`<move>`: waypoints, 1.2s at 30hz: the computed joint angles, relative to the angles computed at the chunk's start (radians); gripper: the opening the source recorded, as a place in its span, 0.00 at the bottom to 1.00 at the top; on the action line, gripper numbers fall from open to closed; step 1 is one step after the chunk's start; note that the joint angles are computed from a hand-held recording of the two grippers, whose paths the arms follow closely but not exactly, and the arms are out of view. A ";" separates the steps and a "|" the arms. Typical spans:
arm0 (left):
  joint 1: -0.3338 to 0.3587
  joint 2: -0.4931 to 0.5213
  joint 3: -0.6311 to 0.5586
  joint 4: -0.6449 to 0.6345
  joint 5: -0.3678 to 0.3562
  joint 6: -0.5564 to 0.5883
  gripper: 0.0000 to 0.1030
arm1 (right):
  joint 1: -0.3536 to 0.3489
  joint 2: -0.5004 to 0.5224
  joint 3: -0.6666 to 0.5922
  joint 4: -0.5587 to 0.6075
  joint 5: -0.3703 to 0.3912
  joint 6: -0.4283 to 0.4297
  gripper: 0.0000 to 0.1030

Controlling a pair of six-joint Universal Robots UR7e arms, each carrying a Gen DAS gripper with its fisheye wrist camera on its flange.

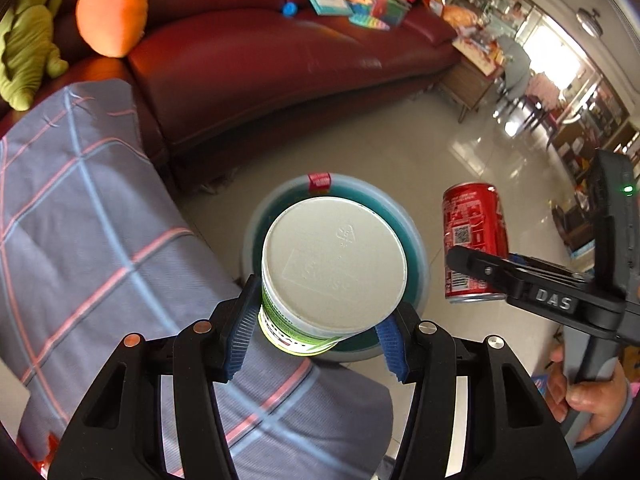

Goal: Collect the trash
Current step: 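Carry the tub and can over the bin and open both tools to drop them, then return both tools to the table and grasp the white tissue with the right tool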

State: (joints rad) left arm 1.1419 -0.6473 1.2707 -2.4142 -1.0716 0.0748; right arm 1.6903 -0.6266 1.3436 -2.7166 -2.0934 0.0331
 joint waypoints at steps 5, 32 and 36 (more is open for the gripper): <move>0.006 0.064 -0.065 0.077 0.031 -0.024 0.58 | -0.015 -0.003 0.002 0.006 0.008 0.008 0.45; 0.009 -0.070 0.109 -0.069 0.097 -0.079 0.89 | 0.006 0.087 -0.115 0.146 0.012 -0.036 0.71; 0.011 -0.095 0.127 -0.076 0.090 -0.084 0.89 | 0.011 0.092 -0.120 0.156 0.002 -0.010 0.71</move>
